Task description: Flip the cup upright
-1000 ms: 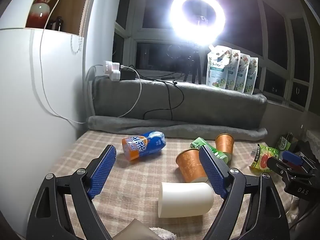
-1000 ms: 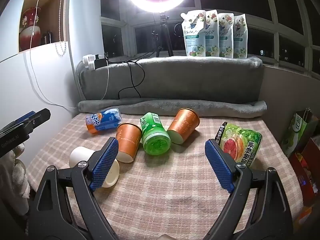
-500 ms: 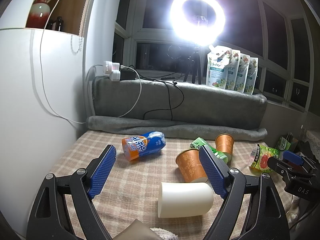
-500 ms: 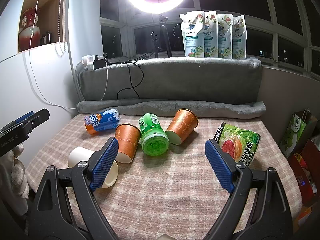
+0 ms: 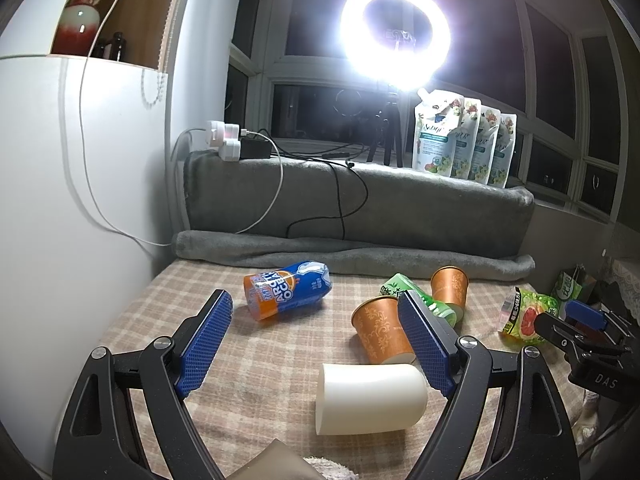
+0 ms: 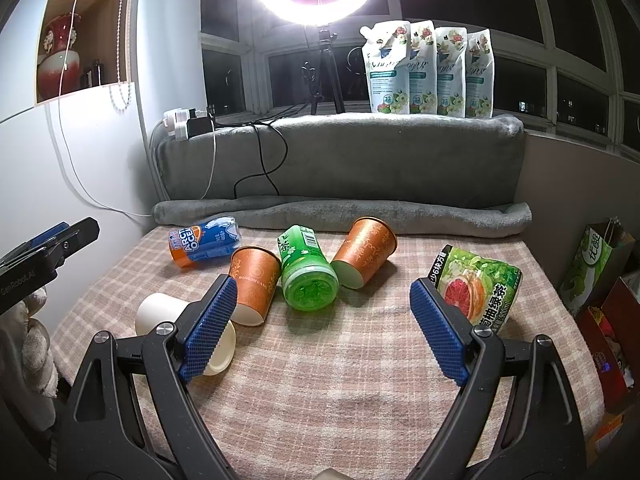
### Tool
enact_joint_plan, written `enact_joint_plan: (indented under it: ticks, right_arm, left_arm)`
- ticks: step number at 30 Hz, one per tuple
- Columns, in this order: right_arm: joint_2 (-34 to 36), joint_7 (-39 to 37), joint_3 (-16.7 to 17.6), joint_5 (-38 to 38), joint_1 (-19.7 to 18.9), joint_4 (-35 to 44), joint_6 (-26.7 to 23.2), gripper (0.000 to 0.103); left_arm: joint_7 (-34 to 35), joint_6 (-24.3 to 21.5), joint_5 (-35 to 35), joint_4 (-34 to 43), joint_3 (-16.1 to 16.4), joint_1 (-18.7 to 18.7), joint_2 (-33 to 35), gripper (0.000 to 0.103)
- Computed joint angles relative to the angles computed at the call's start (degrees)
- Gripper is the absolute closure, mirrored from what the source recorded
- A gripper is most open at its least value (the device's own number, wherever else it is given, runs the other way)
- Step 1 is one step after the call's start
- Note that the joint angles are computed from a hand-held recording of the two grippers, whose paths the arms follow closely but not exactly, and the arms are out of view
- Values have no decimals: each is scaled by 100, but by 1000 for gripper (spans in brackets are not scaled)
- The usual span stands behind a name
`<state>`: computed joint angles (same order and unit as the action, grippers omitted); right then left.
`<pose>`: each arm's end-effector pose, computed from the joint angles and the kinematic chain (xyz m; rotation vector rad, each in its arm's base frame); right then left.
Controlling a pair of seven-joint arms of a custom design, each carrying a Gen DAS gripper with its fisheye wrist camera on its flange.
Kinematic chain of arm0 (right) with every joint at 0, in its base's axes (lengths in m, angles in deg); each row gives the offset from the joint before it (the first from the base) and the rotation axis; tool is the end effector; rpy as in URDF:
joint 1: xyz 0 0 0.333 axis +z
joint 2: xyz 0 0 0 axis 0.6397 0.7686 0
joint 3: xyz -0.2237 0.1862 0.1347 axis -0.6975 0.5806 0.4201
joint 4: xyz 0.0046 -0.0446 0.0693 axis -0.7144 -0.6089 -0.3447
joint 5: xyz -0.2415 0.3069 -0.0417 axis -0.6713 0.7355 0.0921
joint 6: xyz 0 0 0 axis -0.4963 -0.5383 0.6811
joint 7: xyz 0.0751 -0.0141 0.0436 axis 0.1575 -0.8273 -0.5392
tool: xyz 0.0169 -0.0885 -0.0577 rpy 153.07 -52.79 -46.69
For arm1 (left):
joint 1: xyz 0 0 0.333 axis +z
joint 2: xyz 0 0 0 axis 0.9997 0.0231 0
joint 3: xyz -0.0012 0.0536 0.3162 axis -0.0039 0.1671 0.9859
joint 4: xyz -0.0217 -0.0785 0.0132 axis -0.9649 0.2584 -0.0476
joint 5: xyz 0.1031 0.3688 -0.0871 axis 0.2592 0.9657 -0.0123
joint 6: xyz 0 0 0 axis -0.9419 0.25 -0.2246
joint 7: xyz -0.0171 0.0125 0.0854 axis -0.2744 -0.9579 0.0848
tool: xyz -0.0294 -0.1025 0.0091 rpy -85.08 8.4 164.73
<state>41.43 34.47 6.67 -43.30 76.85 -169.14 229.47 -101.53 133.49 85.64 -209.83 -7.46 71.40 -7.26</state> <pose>0.4310 0.1181 0.5283 -1.6999 1.2453 -0.6789 0.3748 -0.3412 0.5350 -1.6357 1.2862 -0.9802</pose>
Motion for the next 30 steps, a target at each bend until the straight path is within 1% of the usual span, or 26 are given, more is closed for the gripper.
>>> enact_joint_plan:
  ticks: [17,19,27,28,29,30]
  right_arm:
    - [22,-37,-4,24,1,31,-24,12]
    - [33,-53,-82,15,68,40,-9,12]
    - [-1,-57,7,0,0,-3,-24,13]
    - [-14,-102,-84,-28,87,8,-66,12]
    - [-33,-208,-293,-70,289,59,-193,12]
    - [-23,-291,-306,-57,306,93,-256,12]
  left_arm:
    - [-15,-28,18,5,12,-24,26,18]
    - [-14,-24,29,2,9,-25,29,18]
    - [-14,-25,37,11,10,-28,40,18]
    - [-4,-24,27,12,14,-30,39,18]
    - [-7,-25,24,9,14,-31,39,18]
    - [-3,-26,21,12,15,-32,38,18]
